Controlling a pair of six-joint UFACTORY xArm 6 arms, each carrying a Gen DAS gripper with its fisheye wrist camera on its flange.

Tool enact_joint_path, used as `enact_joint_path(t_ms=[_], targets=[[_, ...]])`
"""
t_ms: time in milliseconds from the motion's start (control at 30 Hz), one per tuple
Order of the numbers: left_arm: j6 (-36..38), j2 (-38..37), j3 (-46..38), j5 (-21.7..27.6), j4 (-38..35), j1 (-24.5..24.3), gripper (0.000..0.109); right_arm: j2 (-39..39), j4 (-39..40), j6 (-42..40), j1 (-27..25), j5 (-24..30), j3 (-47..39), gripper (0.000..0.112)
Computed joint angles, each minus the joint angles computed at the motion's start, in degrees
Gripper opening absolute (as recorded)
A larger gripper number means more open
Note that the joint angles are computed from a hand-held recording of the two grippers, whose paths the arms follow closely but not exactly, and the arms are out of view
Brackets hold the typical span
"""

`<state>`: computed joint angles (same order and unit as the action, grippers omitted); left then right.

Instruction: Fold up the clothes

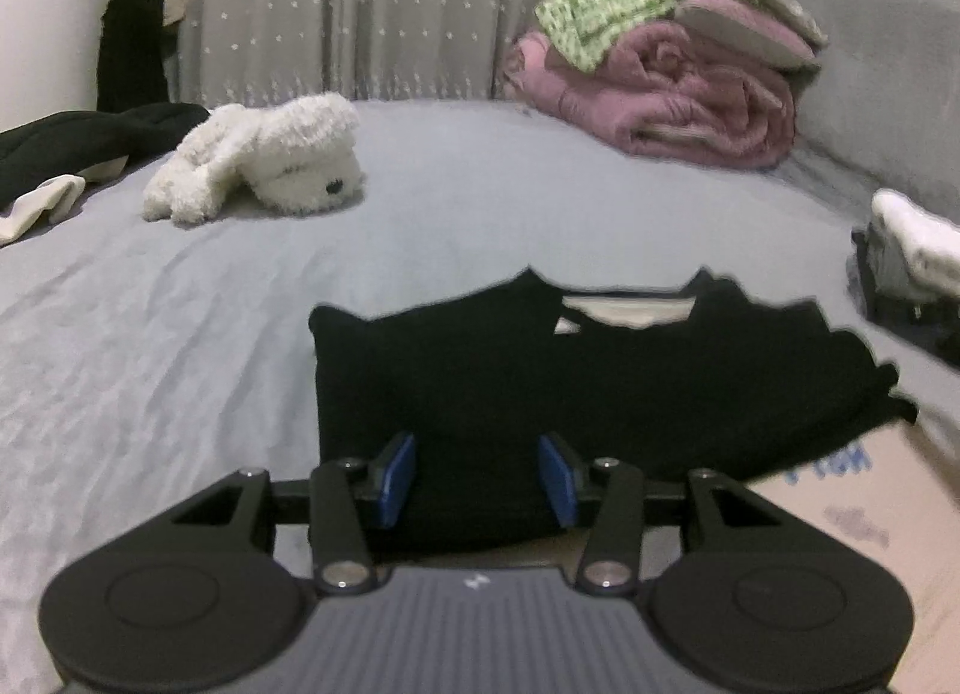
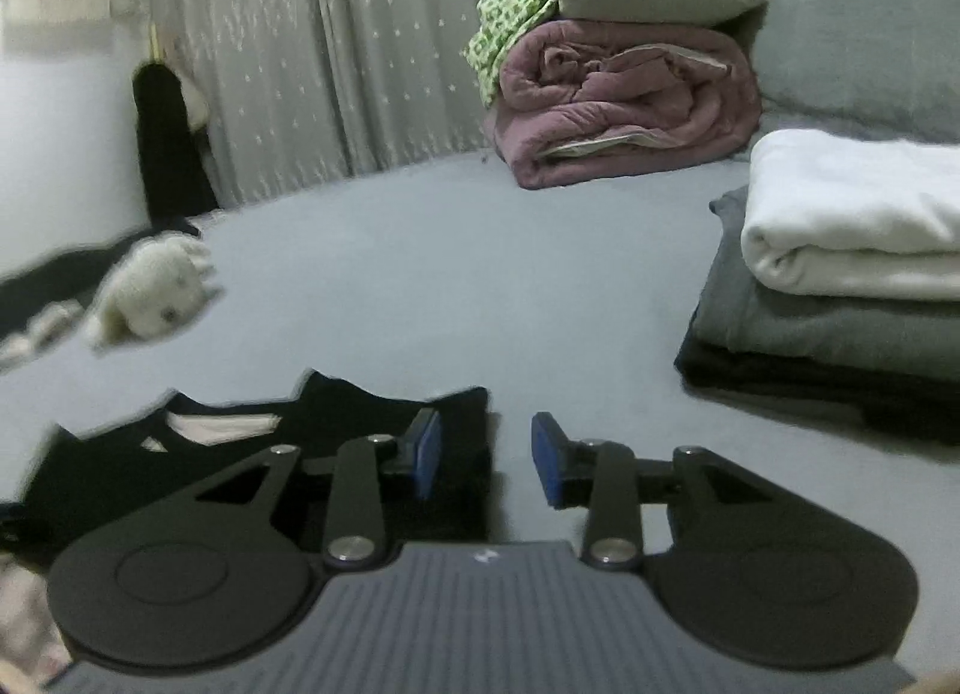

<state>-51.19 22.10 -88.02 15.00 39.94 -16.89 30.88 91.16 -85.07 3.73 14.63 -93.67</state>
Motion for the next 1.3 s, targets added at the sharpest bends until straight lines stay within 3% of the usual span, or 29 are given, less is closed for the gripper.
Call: enact_joint_path(t_ms=[100,167,233,333,400,533,633,867,1100,1300], targets=[[0.6,0.1,0.2,-1.1,-2.2,-0.1,0.047,-1.7,-1.4,-1.9,0.3,3.1,2.4,0.038],[3.3,0.6,-0.5,1.2,-4.1,-0.9,0.047,-1.8,-6.2,-1.9,1.3,2.5,3.8,0.038],[5.3,0.8,-0.9,4.4,-3.1,-1.6,0.046,-0.8,-14.7,3.3,2.1,-0.4,4.7,0.028],[6.4,-0.8,0.7,4.2,-2.4,-1.6,0.046,-0.6,-25.7,13.7,1.5,-1.2,5.8,0.039],[5.7,-2.7,2.8,2.5,-1.9,-1.3,0.046,-1.9,-24.1,14.2,0.9,-0.8,6.2,0.038],[1.5,-6.7,6.9,1.2,1.1,-0.5,0.047,-6.3,-16.3,5.6,1.0,-2.4,9.5,0.043],[-0.8,-8.8,9.0,2.8,1.8,-0.2,0.047,-9.5,-19.2,8.8,1.1,-2.0,12.7,0.046],[-6.7,-14.4,14.7,1.4,3.9,0.3,0.047,-16.7,-25.6,12.8,1.7,-0.8,21.4,0.057],[-1.2,-17.7,19.6,1.4,-6.7,-0.1,0.047,-23.8,-28.1,13.9,1.5,0.6,29.7,0.062],[10.5,-21.8,24.6,3.5,-20.3,-1.2,0.046,-28.3,-31.1,17.2,-1.1,4.6,35.1,0.062]])
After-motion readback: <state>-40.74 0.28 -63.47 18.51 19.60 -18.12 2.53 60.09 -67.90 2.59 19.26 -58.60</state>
